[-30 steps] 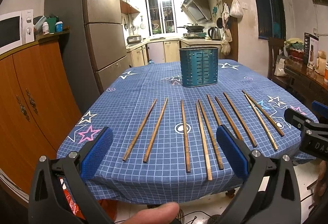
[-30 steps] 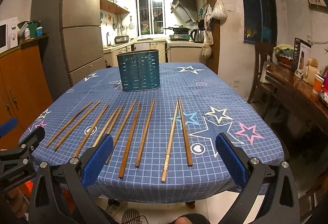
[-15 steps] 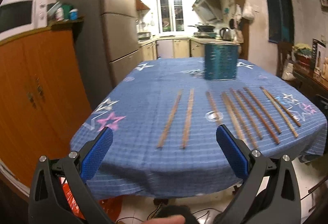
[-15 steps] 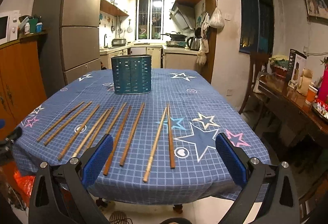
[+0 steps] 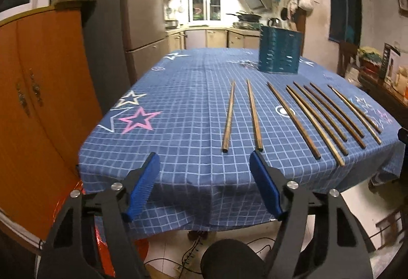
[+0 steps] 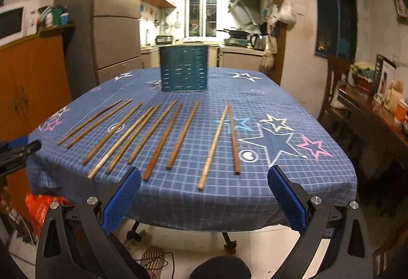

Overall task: Organize utensils
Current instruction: 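Lower the left tool onto a wooden chopstick and close it while the right tool closes on another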

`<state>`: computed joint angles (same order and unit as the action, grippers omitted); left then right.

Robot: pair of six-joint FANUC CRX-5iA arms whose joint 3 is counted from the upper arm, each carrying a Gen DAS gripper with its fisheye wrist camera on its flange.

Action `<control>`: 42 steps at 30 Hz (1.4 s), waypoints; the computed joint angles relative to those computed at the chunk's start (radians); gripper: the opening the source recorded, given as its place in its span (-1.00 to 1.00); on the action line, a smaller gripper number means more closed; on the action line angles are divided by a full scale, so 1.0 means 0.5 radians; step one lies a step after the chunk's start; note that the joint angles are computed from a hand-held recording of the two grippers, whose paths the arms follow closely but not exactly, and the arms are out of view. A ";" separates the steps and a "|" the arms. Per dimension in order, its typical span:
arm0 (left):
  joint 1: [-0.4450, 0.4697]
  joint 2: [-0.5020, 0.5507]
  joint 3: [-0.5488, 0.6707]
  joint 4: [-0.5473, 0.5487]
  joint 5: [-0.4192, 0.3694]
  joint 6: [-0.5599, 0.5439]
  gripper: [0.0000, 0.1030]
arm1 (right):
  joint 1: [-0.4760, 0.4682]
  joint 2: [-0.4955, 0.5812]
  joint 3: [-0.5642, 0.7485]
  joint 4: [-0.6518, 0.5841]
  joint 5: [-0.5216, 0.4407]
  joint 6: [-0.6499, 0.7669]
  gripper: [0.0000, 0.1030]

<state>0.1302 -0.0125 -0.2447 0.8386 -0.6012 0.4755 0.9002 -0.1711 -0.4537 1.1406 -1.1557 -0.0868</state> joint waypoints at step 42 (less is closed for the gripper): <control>-0.054 0.322 0.055 0.646 -0.281 -1.099 -0.68 | -0.127 0.356 0.133 0.079 0.266 -0.259 -0.82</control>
